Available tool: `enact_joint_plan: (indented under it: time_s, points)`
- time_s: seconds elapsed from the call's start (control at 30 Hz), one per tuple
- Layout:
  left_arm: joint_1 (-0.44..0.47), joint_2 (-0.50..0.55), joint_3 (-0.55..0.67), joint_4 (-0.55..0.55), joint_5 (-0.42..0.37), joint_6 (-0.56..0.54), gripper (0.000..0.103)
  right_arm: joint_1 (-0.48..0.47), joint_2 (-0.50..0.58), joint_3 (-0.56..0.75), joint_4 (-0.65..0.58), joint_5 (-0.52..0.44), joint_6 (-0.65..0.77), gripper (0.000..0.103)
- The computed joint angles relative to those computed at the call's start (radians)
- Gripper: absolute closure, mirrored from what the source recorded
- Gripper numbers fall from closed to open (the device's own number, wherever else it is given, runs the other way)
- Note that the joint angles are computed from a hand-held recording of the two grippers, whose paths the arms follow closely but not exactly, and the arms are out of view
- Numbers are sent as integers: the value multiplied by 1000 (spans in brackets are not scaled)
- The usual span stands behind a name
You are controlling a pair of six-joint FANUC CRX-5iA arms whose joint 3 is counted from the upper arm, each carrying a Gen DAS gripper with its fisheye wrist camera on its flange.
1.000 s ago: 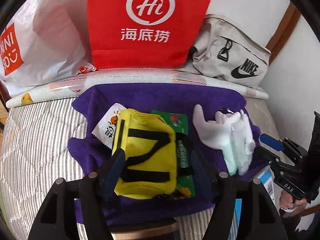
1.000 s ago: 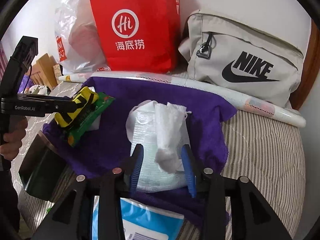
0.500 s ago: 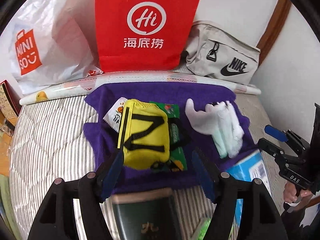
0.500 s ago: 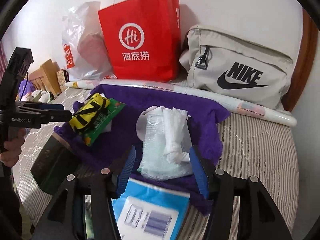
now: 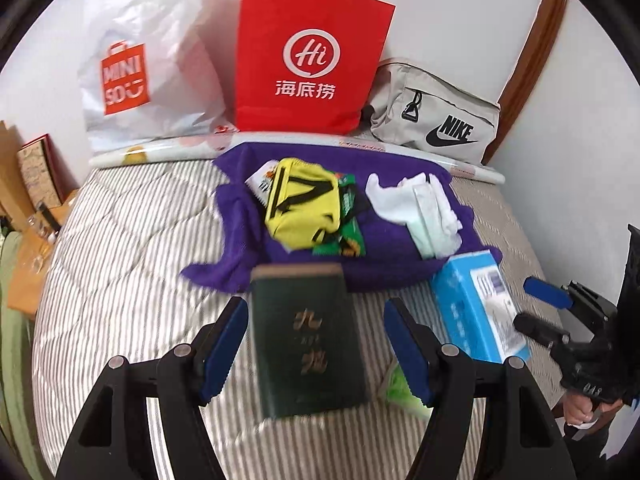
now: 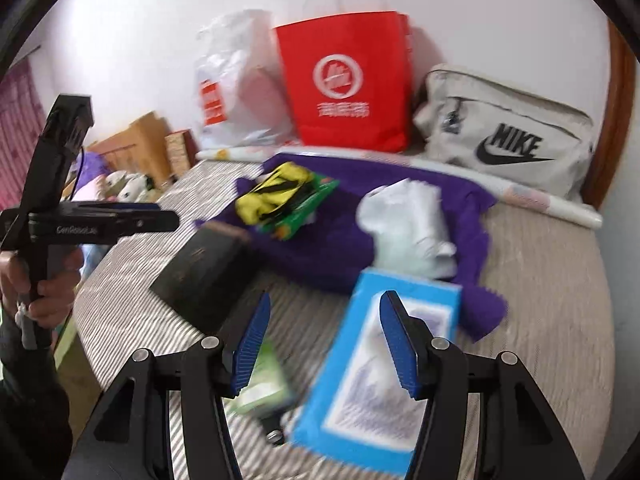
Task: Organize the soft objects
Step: 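Grasp the green leaf-print tissue pack with the right tool while the left tool backs away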
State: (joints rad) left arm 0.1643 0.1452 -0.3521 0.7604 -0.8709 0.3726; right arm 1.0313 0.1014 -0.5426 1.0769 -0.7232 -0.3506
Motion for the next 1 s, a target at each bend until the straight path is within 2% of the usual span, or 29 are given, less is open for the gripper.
enact_joint_plan:
  time_s: [0.17,0.33,0.57,1.0]
  points:
    - [47,-37,-71,53,-4,-69,34,24,42,4,61,86,-19,31]
    - [79,-42,-111,93,-24,-139,34,40,110,61,-15,110,60,29]
    - [101,-15,-128,108,-47,-178,34,64,233,222,-251,5,322,29]
    - [139,35,-106,116,-57,-203,34,58,354,376,-403,-136,497,29]
